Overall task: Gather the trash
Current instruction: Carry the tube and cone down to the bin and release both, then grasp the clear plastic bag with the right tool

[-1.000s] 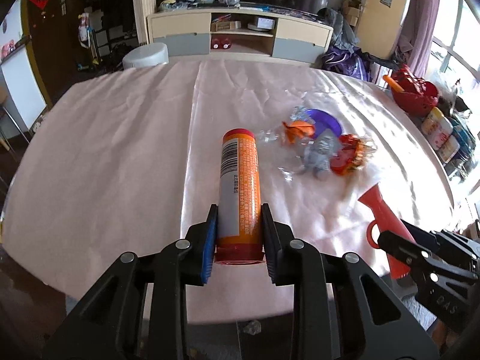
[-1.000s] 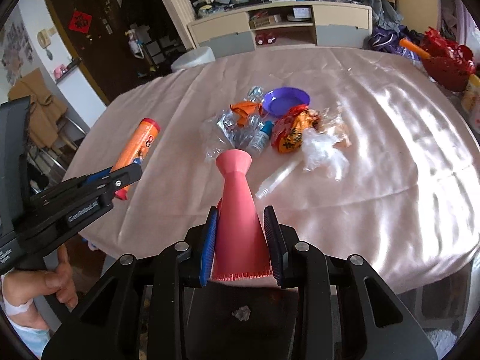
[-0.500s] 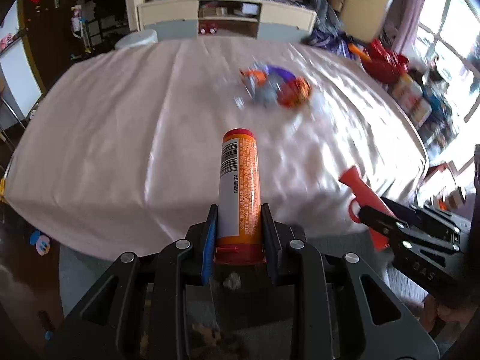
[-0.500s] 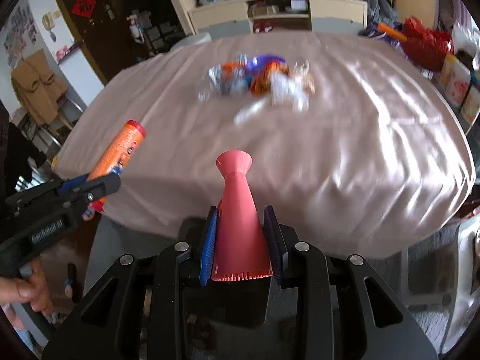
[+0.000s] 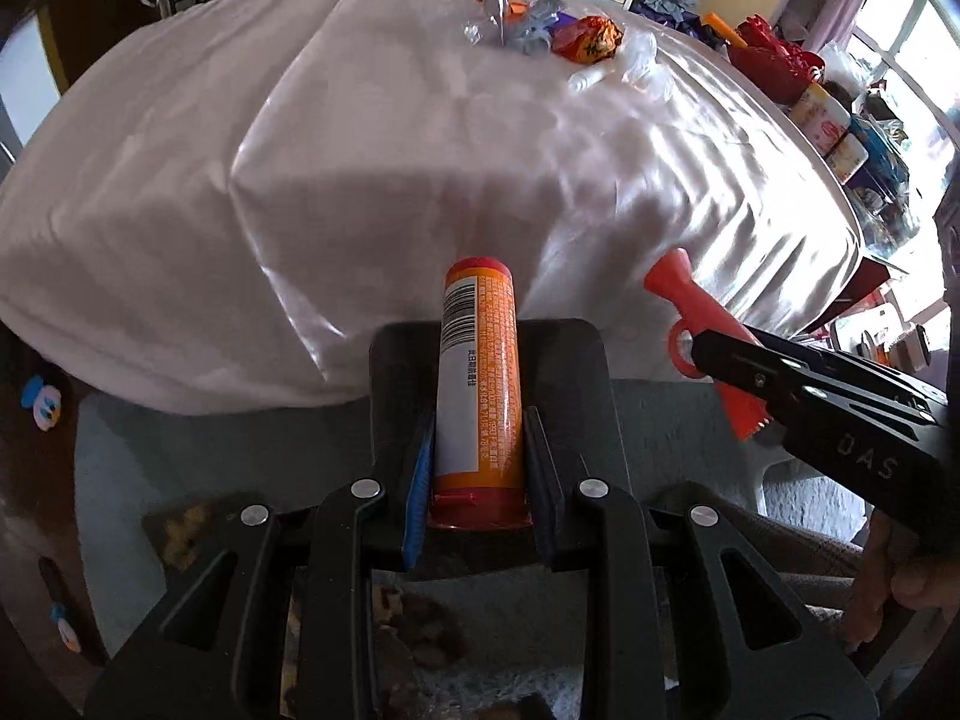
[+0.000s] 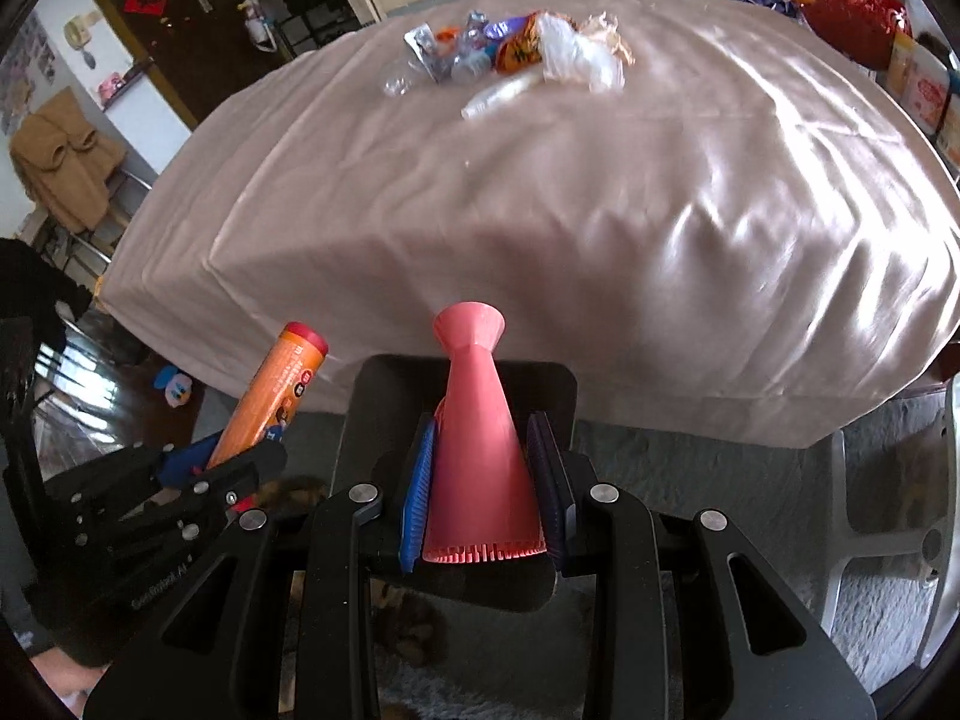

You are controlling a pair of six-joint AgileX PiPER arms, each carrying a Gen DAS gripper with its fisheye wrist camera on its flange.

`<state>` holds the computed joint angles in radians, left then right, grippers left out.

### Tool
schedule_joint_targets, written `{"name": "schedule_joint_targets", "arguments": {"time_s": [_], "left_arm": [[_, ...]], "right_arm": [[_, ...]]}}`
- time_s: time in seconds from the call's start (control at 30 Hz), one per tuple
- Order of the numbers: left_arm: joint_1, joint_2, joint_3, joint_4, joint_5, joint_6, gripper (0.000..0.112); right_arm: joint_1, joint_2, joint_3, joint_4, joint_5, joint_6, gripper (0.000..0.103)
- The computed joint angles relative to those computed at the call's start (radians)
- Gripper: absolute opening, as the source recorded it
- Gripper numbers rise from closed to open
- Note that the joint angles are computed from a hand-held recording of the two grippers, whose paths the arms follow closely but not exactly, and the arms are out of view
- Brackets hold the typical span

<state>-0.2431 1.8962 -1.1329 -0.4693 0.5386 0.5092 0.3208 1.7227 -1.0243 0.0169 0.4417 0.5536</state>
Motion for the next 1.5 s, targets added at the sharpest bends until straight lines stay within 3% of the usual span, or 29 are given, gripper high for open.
{"name": "schedule_joint_targets", "arguments": {"time_s": [0.3, 0.37, 0.47, 0.77, 0.9, 0.97, 1.27, 1.5], "left_arm": [[-0.02, 0.031, -0.013, 0.001, 0.009, -0.011, 0.026], [-0.024, 0.028, -0.013, 0.008, 0.006, -0.018, 0.034], [-0.029, 0.012, -0.005, 0.028, -0.009, -0.031, 0.04], [-0.003, -0.013, -0.012, -0.013, -0.003, -0.004, 0.04], [-0.006, -0.025, -0.055, -0.026, 0.009, 0.002, 0.04], [-0.012, -0.016, -0.094, -0.029, 0.026, 0.012, 0.04], [-0.107, 0.12, -0.458, 0.217, 0.115, -0.199, 0.041], [-0.126, 0.317, -0.746, 0.162, 0.215, -0.201, 0.041]], "right_arm": [[-0.012, 0.024, -0.015, 0.111, -0.012, -0.105, 0.034], [-0.015, 0.027, -0.021, 0.128, -0.006, -0.121, 0.034], [-0.021, 0.025, -0.02, 0.109, -0.004, -0.1, 0.034], [-0.067, -0.056, 0.032, 0.081, -0.036, -0.057, 0.034], [-0.094, -0.09, 0.011, -0.007, -0.024, 0.008, 0.034], [-0.123, -0.086, -0.024, -0.026, -0.004, 0.004, 0.034], [-0.235, 0.034, -0.247, -0.008, 0.056, -0.076, 0.034], [-0.316, 0.185, -0.406, 0.161, 0.067, -0.235, 0.034]]}}
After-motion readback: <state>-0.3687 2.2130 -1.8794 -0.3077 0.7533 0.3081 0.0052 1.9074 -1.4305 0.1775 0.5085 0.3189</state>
